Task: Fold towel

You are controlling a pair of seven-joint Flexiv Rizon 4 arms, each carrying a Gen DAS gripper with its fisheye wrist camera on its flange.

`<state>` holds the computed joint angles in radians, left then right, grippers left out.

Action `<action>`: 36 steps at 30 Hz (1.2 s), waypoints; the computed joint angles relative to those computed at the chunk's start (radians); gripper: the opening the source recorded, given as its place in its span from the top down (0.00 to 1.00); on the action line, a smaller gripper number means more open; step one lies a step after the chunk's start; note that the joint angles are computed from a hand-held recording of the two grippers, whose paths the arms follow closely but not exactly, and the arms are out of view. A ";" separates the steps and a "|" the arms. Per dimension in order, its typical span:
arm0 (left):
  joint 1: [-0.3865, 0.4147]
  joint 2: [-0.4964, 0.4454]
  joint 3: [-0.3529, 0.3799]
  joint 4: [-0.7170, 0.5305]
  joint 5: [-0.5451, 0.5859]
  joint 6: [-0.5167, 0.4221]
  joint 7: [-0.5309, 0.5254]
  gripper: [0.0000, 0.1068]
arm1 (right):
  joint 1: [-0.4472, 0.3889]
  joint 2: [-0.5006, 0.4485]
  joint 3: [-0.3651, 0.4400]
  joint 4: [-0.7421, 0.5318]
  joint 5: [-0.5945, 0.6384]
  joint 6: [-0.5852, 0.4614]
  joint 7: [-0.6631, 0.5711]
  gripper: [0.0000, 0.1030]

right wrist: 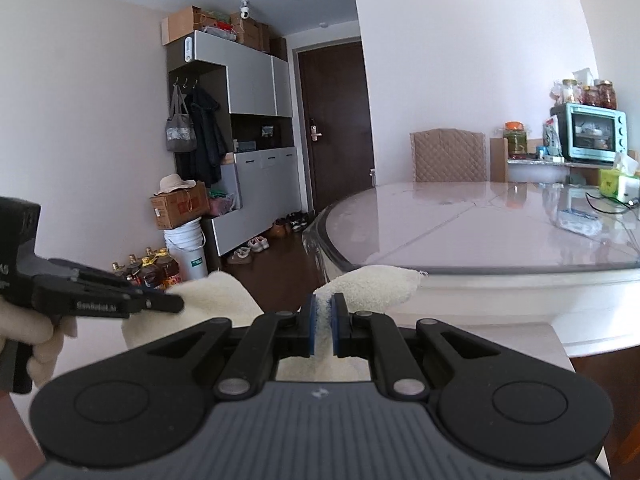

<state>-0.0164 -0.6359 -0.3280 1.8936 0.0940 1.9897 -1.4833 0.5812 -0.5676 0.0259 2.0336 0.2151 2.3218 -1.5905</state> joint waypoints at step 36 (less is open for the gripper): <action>-0.043 0.041 0.072 0.174 -0.042 -0.006 0.053 0.65 | -0.067 -0.016 0.079 0.244 -0.166 0.054 0.059 0.91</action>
<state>-0.0594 -0.5948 -0.2560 2.0675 0.0518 1.9835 -1.4302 0.5138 -0.5834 0.1047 2.2775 0.0492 2.3757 -1.5318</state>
